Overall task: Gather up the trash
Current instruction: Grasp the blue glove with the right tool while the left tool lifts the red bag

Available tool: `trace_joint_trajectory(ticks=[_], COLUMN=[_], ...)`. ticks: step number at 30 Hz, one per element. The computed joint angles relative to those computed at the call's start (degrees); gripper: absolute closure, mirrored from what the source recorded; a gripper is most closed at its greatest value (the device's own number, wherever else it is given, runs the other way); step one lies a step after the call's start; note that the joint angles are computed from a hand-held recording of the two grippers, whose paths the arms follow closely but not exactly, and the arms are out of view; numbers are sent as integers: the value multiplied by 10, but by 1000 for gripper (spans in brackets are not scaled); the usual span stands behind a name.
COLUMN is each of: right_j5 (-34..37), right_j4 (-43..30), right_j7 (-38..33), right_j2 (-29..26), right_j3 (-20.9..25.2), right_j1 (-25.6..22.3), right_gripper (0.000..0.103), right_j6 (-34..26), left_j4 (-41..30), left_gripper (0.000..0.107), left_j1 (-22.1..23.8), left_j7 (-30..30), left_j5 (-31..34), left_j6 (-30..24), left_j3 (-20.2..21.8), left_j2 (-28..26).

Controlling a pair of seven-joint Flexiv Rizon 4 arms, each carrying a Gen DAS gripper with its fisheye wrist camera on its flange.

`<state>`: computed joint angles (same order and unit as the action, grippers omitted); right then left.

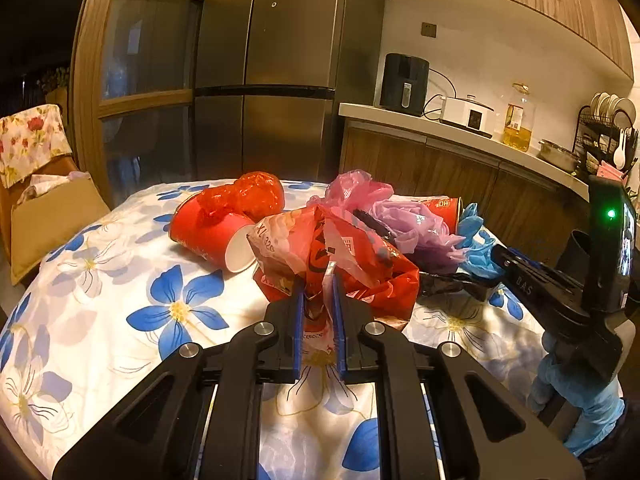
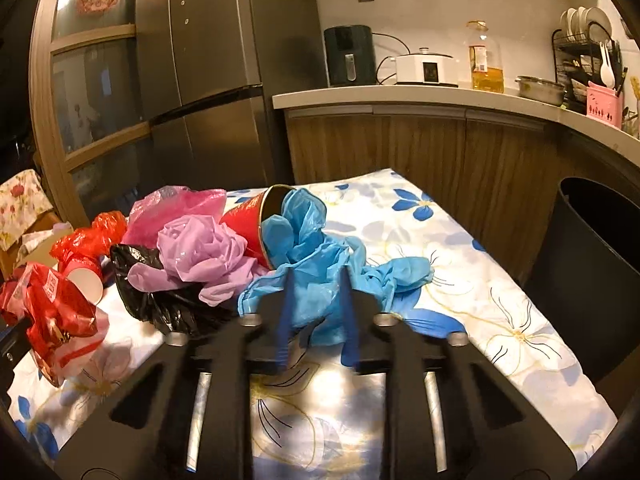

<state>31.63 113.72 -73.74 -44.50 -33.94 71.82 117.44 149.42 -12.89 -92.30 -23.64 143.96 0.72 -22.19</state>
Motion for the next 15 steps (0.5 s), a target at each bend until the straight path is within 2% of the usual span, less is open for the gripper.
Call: trace_joint_trajectory(ticks=[2,10,15], right_j5=[0,51,68], right_j4=[4,38,71], right_j7=[-2,-53,-88], right_j2=[3,38,91], right_j3=[5,18,58], right_j1=[-5,2,-18], right_gripper=[101,102,102], right_j6=[8,54,104], left_j4=[0,9,13], left_gripper=[94,94,94], left_j1=[1,-3,-16], left_j7=[-3,-11,-6], left_j5=[3,3,-7], left_j6=[1,14,25], left_j3=[-1,-1,-5], left_j2=[-1,7,17])
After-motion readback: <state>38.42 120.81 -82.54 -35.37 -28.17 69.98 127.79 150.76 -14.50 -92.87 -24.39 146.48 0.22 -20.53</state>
